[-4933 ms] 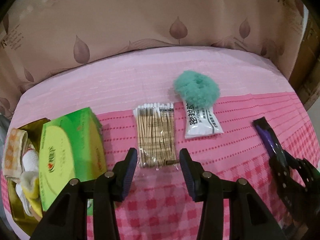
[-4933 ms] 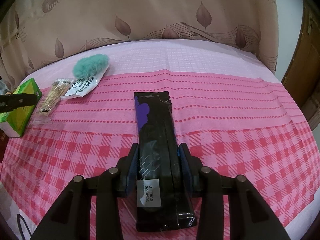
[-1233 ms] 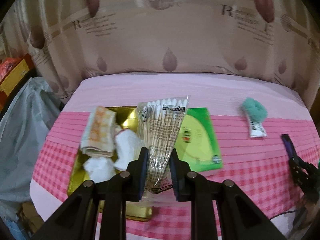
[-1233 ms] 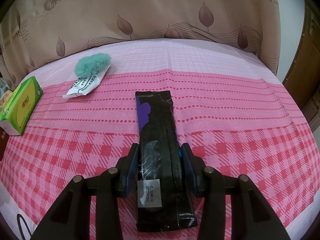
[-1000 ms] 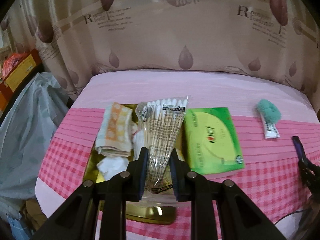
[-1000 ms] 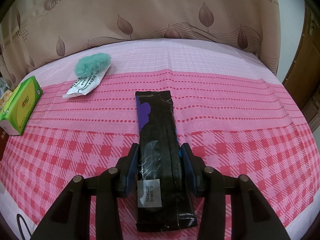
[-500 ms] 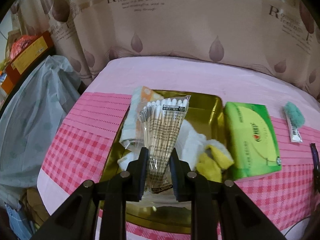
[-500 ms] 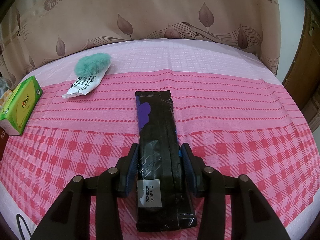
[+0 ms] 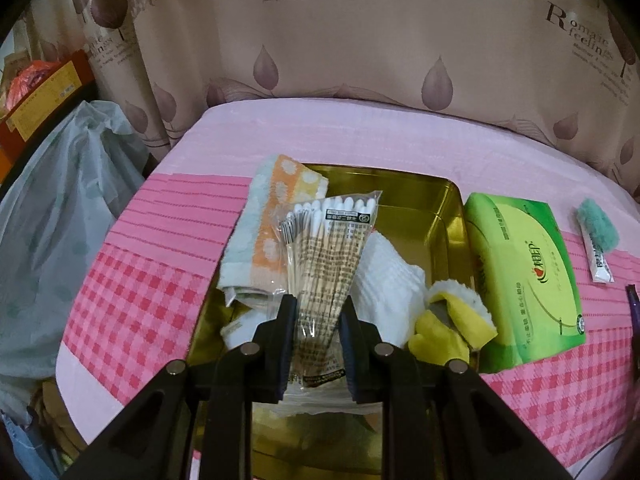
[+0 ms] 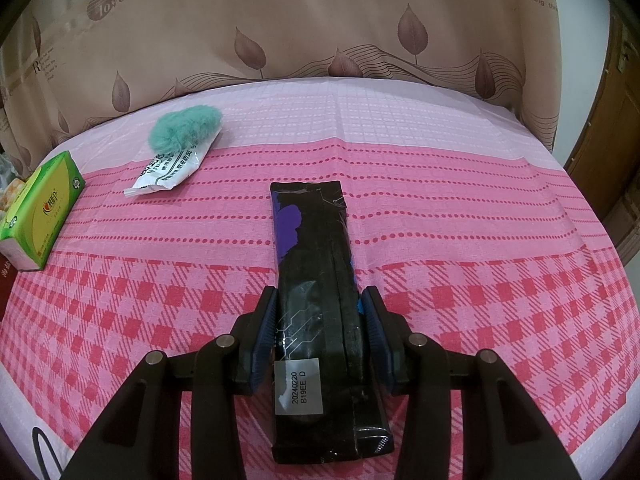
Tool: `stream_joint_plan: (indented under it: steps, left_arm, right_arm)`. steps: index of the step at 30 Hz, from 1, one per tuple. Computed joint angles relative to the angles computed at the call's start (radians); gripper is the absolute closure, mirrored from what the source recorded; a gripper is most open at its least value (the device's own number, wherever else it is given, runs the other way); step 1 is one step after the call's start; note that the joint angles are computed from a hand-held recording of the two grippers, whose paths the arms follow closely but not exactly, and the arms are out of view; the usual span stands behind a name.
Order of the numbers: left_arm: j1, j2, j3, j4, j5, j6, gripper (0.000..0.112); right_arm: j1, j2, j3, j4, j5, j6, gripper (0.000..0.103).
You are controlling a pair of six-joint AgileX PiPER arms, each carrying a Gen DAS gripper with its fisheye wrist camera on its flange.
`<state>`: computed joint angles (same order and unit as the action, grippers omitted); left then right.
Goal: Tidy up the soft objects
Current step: 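Lower the swab pack into the tin and open the left gripper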
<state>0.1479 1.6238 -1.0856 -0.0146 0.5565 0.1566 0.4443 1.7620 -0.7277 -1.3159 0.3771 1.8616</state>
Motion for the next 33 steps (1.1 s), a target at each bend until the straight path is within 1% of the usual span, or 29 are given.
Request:
stream_joint_plan:
  steps: [12,18,21,23,25,29,33]
  left_arm:
    - [-0.039,0.053,-0.007,0.019,-0.016,-0.027,0.090]
    - [-0.023,0.071,-0.034,-0.015,0.019,-0.001,0.088]
    - [-0.025,0.070,-0.038,0.005,0.029,-0.014,0.080]
    - [-0.027,0.068,-0.039,0.020,0.038,-0.025,0.072]
    - [-0.019,0.057,-0.034,-0.002,0.040,-0.002,0.067]
    - [-0.008,0.025,-0.020,-0.036,0.046,0.037,0.062]
    - [-0.006,-0.011,-0.005,-0.067,0.055,0.075,0.062]
  right_arm:
    - [-0.001,0.000,0.001,-0.004,-0.002,0.003,0.062]
    - [-0.001,0.001,0.001,-0.004,-0.001,0.002,0.062]
    - [-0.002,0.000,0.002,-0.006,-0.003,0.004,0.062]
    - [-0.002,0.000,0.002,-0.006,-0.003,0.004,0.062]
    - [-0.002,0.000,0.002,-0.007,-0.003,0.004,0.062]
    - [-0.002,0.000,0.002,-0.007,-0.003,0.005,0.062]
    - [-0.003,0.000,0.002,-0.009,-0.004,0.006,0.062]
